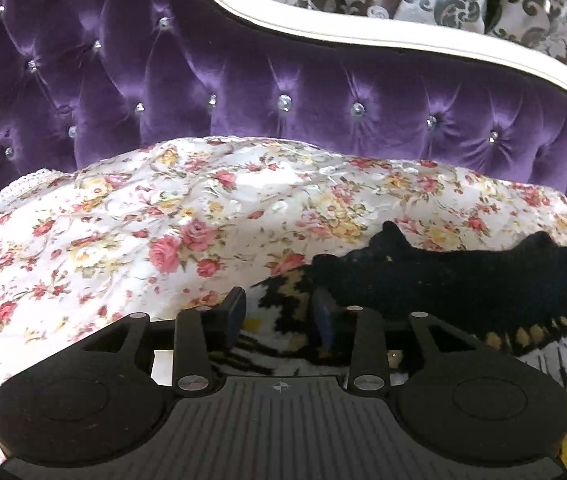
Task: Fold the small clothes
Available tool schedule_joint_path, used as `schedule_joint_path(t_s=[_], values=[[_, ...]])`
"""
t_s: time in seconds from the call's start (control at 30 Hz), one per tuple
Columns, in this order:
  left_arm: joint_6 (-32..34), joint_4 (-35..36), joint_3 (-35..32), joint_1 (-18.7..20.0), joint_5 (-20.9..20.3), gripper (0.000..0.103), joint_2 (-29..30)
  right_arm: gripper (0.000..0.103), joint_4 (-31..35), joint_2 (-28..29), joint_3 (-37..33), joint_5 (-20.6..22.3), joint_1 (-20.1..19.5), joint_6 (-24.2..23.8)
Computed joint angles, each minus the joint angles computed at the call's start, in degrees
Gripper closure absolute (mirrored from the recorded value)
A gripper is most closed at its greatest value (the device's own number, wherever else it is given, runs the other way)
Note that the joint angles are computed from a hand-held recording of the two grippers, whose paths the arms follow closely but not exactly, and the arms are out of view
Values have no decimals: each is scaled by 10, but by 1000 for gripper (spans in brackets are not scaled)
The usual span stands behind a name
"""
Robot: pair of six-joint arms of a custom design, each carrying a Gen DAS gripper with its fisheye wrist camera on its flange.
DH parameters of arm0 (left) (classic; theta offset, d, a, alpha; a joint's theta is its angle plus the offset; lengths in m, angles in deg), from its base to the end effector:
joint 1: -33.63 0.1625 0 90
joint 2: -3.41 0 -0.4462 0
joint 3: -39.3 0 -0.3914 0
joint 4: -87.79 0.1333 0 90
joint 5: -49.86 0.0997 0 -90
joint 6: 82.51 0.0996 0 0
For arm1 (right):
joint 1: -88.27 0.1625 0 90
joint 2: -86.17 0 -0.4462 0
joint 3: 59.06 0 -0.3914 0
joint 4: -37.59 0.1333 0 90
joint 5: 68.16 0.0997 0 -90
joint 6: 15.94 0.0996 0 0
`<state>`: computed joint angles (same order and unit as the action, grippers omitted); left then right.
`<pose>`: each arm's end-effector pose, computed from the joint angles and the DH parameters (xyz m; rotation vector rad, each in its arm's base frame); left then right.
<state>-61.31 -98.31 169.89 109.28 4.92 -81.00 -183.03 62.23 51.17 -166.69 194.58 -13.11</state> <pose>0.0903 -0.4695 0.3552 0.2608 2.1725 -0.9450 0.2748 -0.5169 -0.0478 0.2521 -2.8818 1.1974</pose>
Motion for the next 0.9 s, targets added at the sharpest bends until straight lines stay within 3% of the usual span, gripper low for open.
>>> schedule_joint_path(t_s=[0.13, 0.23, 0.4, 0.5, 0.73, 0.9], values=[[8, 1, 9, -14, -1, 65, -29, 15, -24, -4, 4, -37, 21, -35], [-4, 30, 20, -32, -2, 56, -63, 11, -54, -12, 24, -37, 26, -39], [-66, 140, 45, -66, -19, 17, -138, 0, -68, -30, 64, -70, 51, -72], [-94, 196, 72, -99, -2, 6, -178, 0, -72, -34, 89, -97, 69, -82], [-159, 301, 149, -181, 57, 4, -251, 0, -53, -18, 111, -175, 125, -109], [-182, 328, 188, -198, 98, 4, -256, 0, -7, 6, 100, -261, 162, -146]])
